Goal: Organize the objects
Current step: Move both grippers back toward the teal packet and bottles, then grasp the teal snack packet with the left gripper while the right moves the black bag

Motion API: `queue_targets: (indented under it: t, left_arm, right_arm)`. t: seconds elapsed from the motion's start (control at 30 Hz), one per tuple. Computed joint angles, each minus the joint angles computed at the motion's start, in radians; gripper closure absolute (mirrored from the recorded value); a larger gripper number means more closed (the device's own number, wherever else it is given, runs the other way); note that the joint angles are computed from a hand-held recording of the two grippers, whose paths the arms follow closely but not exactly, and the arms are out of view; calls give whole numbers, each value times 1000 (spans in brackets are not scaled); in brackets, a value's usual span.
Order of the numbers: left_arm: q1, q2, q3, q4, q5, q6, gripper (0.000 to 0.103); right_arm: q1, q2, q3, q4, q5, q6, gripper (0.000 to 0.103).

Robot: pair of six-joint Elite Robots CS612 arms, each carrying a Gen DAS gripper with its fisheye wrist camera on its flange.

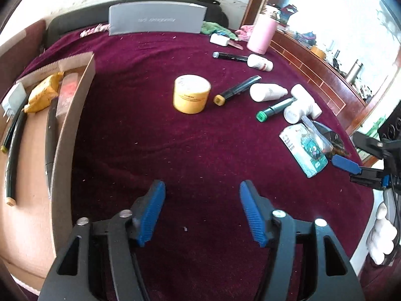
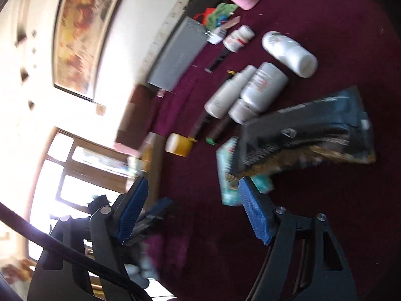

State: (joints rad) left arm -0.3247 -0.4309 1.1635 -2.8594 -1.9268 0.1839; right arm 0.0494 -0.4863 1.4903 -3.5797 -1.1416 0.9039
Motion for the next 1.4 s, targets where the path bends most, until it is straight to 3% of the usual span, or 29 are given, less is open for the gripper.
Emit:
queue_targets:
  t: [0.07, 0.2, 0.5, 0.67, 0.8, 0.87, 0.93, 1.0, 1.1, 1.2, 1.4]
  left_arm:
    - [-7, -5, 7, 4, 22, 33, 34]
    - [-3, -3, -2, 24, -6, 47, 26]
    - [10, 10, -28, 52, -86, 35, 18]
    - [15, 13, -34, 57, -112, 27, 16]
    - [21, 19, -44, 64, -142, 20, 15]
    - [22, 20, -46, 67, -148, 18, 14]
    - [23, 22, -49, 69, -155, 15, 14]
    - [24, 24, -53, 70, -163, 12, 14]
    - [27, 28, -60, 81, -181, 15, 10]
    - [29, 31, -69, 102, -204, 28, 2]
    - [42, 44, -96, 139, -270, 3, 2]
  right_arm:
    - [11, -15, 10, 64, -58, -30, 28]
    - [26, -23, 4, 174, -153, -48, 28]
    - [20, -14, -8, 156, -202, 15, 28]
    - [25, 3, -49, 169, -210, 35, 20]
    - [31, 30, -106, 191, -168, 23, 19]
    - [30, 53, -146, 197, -72, 0, 19]
    - [22, 95, -207, 183, 115, -19, 20]
    - [24, 113, -236, 164, 187, -38, 19]
    - [32, 91, -219, 187, 126, -79, 19]
    - [25, 76, -187, 160, 102, -55, 19]
    - [12, 41, -112, 92, 59, -26, 19]
